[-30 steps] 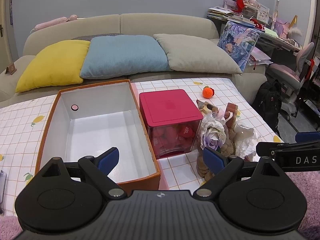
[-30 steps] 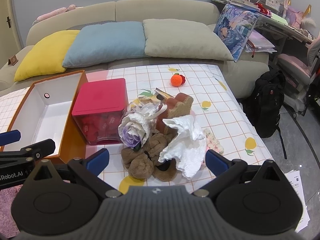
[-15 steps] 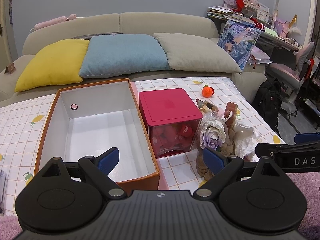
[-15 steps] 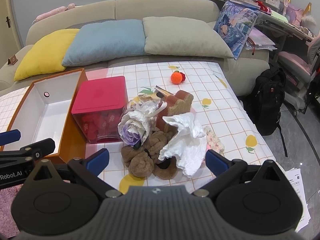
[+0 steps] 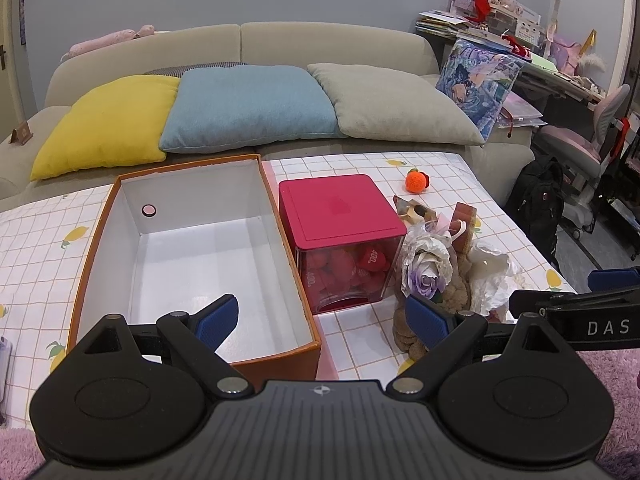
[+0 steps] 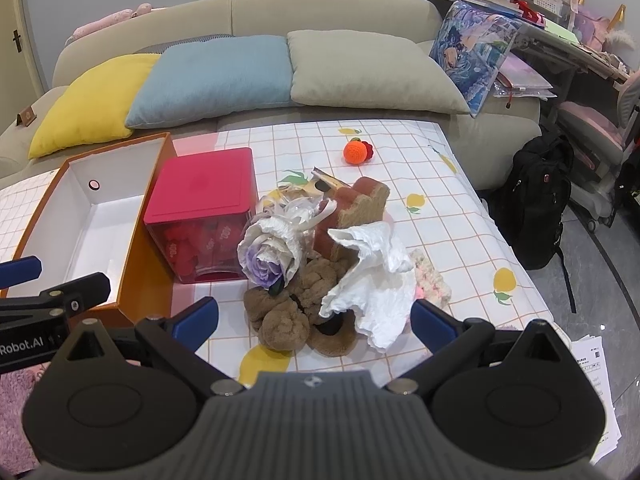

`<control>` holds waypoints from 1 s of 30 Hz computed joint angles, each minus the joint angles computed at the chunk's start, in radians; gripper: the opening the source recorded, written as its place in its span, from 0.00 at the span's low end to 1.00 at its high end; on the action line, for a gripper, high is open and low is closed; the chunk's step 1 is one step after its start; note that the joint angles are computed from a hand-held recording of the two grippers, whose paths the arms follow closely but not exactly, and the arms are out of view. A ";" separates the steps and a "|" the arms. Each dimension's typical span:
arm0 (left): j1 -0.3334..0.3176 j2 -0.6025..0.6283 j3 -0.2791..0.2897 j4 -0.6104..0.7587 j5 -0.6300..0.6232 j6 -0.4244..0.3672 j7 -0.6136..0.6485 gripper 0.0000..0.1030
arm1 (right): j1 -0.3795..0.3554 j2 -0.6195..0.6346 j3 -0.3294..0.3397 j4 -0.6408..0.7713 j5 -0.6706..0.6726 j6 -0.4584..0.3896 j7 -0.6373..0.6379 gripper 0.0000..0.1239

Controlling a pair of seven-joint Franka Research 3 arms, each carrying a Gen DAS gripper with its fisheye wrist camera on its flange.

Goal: Organize soft objects
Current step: 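Grasp the wrapped flower bouquet with left tool while right tool grasps white tissue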

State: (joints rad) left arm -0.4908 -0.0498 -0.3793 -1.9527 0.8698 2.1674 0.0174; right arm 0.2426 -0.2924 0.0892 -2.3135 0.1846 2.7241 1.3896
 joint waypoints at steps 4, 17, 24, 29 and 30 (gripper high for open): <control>0.002 0.000 0.003 0.000 -0.011 0.008 0.009 1.00 | 0.004 0.003 -0.004 0.001 0.006 -0.002 -0.007 0.81; 0.019 0.057 0.034 0.036 -0.061 0.168 0.116 0.78 | 0.013 0.084 -0.060 0.020 0.115 0.082 -0.179 0.64; 0.028 0.138 0.063 0.089 -0.076 0.312 0.186 0.67 | -0.010 0.139 -0.067 0.033 0.144 0.120 -0.224 0.55; -0.004 0.225 0.100 0.173 0.006 0.308 0.144 0.75 | 0.002 0.177 -0.087 0.067 0.287 0.092 -0.287 0.55; -0.015 0.243 0.110 0.189 0.040 0.304 0.126 0.79 | 0.004 0.187 -0.088 0.075 0.317 0.092 -0.305 0.56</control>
State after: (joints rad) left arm -0.5057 0.1931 -0.2691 -1.7636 0.9097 2.4716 0.1438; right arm 0.2462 -0.1059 0.0013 -2.2384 0.5012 2.8161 1.0844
